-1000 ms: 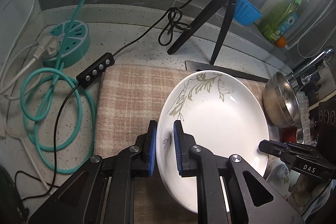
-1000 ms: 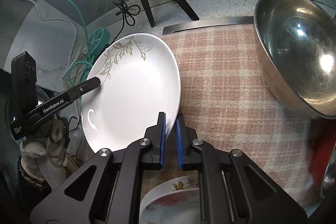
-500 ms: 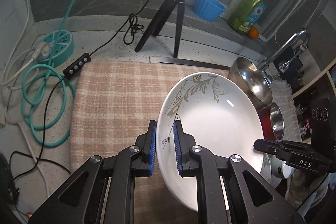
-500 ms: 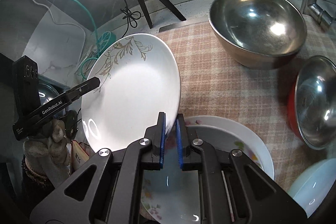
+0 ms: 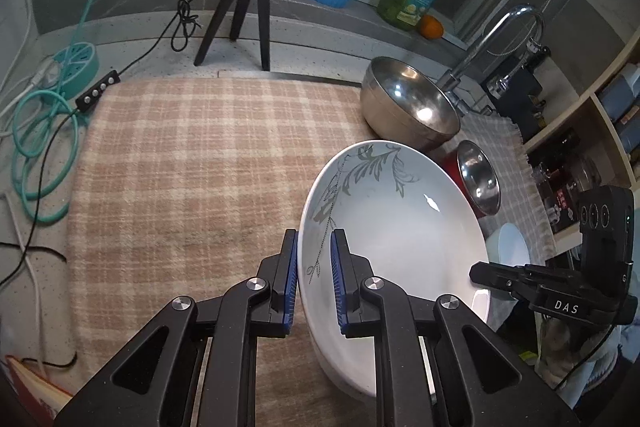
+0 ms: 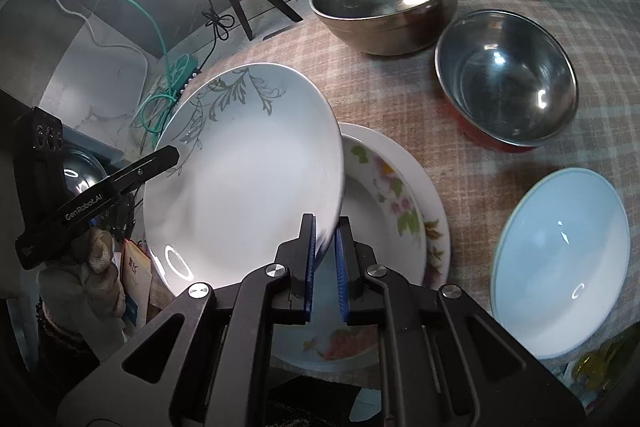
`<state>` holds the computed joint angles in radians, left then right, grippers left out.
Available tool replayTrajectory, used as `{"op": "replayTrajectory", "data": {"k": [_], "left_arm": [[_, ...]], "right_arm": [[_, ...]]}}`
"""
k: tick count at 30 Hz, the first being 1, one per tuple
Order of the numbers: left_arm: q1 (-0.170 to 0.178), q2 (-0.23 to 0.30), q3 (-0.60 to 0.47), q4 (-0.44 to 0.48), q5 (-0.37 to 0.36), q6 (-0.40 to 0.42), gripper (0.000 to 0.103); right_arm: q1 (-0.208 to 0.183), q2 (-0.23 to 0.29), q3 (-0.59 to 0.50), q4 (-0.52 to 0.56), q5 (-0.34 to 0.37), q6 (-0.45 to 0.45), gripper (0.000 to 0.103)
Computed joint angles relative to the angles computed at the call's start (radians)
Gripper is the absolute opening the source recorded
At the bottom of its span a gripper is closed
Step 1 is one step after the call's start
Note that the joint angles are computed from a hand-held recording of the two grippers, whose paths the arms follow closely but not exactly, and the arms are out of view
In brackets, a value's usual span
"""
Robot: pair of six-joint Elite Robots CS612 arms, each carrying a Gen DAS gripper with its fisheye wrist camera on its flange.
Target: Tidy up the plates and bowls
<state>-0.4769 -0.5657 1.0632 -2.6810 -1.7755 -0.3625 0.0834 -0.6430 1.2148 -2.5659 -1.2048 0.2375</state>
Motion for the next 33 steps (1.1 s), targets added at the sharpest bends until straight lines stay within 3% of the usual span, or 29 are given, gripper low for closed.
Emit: {"op": "replayTrajectory", "data": {"k": [12,33], "left_arm": [[-0.025,-0.013,0.036,0.017,-0.022,0.022,0.014],[-0.046,-0.021,0.048,0.077,0.030,0.091,0.014]], "right_arm": [[-0.019,-0.046,0.105,-0.031,-0.026,0.020,0.010],[-0.010,-0.059,0.132,-0.022,-0.088,-0.003,0.010]]}}
